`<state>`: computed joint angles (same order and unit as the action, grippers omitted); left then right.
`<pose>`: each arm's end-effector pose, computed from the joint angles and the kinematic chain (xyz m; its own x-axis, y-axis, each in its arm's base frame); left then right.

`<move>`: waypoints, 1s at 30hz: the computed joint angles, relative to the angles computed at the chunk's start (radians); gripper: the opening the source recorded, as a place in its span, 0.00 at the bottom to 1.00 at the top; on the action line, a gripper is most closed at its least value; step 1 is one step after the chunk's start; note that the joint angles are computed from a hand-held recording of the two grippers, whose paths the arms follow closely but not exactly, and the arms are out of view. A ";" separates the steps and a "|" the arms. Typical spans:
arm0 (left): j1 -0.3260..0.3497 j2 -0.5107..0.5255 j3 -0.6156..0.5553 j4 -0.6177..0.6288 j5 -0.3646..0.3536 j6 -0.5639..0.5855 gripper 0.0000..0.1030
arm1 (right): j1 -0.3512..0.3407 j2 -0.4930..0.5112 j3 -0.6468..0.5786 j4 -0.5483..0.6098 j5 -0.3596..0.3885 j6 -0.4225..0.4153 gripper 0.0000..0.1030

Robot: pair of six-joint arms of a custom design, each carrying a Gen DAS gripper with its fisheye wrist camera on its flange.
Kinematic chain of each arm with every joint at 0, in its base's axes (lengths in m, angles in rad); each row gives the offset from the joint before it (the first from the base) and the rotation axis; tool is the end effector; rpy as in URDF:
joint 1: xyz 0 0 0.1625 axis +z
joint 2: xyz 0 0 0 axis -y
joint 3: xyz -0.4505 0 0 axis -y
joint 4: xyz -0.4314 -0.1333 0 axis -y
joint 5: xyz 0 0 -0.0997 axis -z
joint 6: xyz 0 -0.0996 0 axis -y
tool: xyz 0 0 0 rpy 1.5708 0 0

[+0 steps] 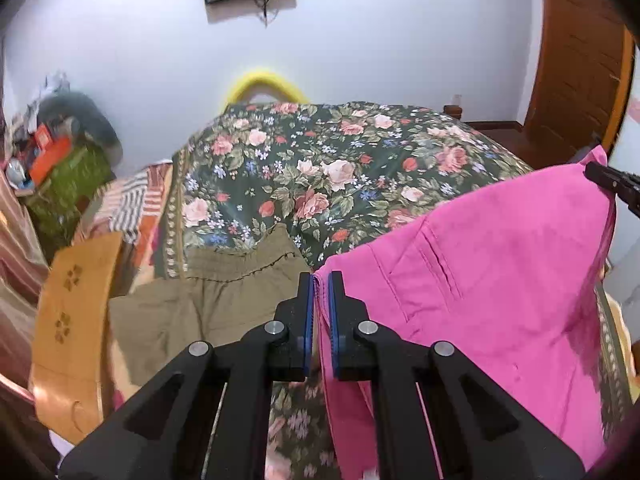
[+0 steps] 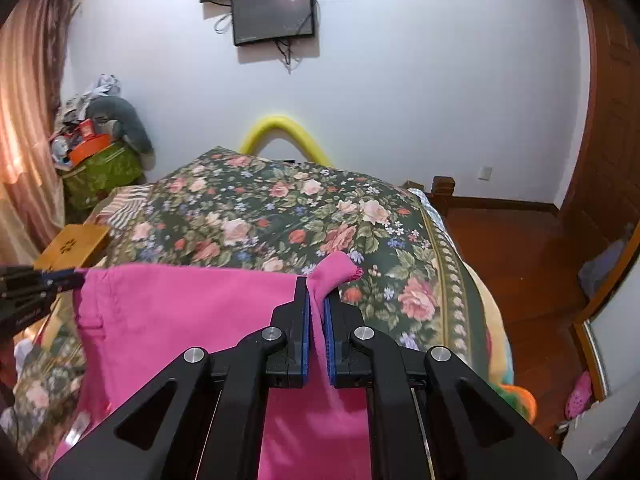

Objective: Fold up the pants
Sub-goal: 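Lift the trouser hem with both grippers and fold it over toward the waistband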

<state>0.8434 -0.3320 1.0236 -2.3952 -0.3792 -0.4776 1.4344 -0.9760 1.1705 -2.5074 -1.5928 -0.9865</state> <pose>-0.4044 -0.7939 0.0109 -0.6211 -0.2033 -0.7569 0.4206 0.7284 -0.5408 0.0189 -0.8267 0.4462 -0.6288 -0.5259 0.5727 -0.7692 0.5285 -0.3593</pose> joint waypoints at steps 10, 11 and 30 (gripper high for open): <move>-0.109 -0.072 0.190 0.197 0.057 -0.298 0.06 | -0.042 -0.199 0.228 -0.021 0.013 -0.064 0.05; -0.118 -0.080 0.206 0.224 0.060 -0.326 0.06 | -0.048 -0.223 0.253 -0.016 0.022 -0.066 0.05; -0.210 -0.175 0.535 0.149 -0.151 -0.443 0.06 | -0.215 -0.457 0.584 -0.007 -0.043 -0.085 0.06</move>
<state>0.6330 -0.5068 1.5585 -2.2459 -0.5305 -0.9206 1.2191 -1.4333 1.7546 -2.5146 -1.6357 -1.0714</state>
